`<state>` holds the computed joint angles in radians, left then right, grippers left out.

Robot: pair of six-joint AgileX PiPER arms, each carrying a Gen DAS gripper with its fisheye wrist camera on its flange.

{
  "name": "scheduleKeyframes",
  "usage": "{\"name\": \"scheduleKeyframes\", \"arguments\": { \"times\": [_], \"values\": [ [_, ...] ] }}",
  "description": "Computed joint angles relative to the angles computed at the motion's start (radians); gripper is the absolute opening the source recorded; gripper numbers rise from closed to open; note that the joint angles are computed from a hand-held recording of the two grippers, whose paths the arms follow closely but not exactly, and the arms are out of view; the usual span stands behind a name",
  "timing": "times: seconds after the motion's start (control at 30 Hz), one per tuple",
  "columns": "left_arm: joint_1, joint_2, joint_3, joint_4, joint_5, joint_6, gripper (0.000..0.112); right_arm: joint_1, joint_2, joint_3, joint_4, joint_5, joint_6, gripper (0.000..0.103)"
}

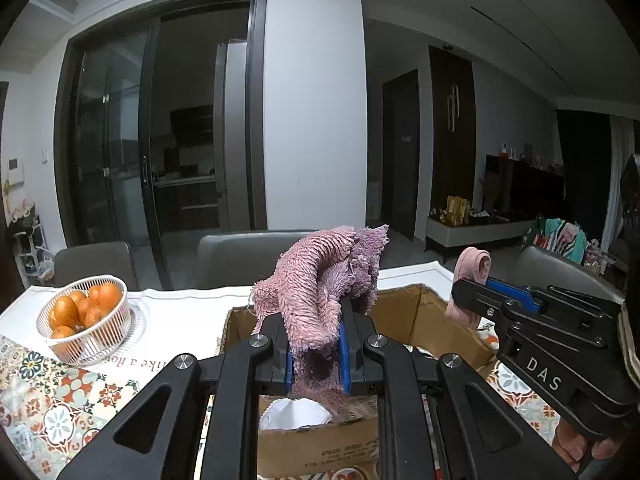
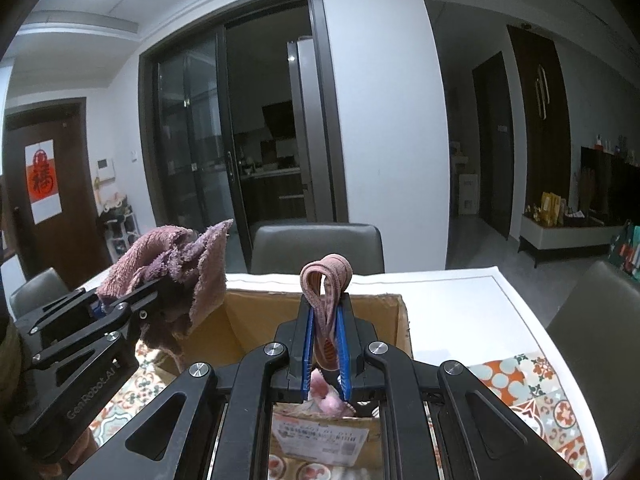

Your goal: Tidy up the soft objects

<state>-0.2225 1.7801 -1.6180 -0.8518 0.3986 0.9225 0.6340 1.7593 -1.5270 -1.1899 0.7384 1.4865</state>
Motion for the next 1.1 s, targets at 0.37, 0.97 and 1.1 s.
{"name": "scheduleKeyframes", "arguments": {
  "times": [0.37, 0.97, 1.1],
  "values": [
    [-0.019, 0.125, -0.126, 0.176, 0.041, -0.169, 0.023, -0.071, 0.080, -0.048, 0.131, -0.055, -0.111, 0.012],
    [-0.033, 0.039, -0.012, 0.359, -0.047, -0.333, 0.067, -0.088, 0.067, 0.001, 0.126, -0.066, -0.061, 0.048],
    [-0.024, -0.036, 0.085, 0.351, -0.094, -0.319, 0.070, -0.035, 0.027, 0.048, 0.048, 0.002, 0.019, 0.048]
  ]
}}
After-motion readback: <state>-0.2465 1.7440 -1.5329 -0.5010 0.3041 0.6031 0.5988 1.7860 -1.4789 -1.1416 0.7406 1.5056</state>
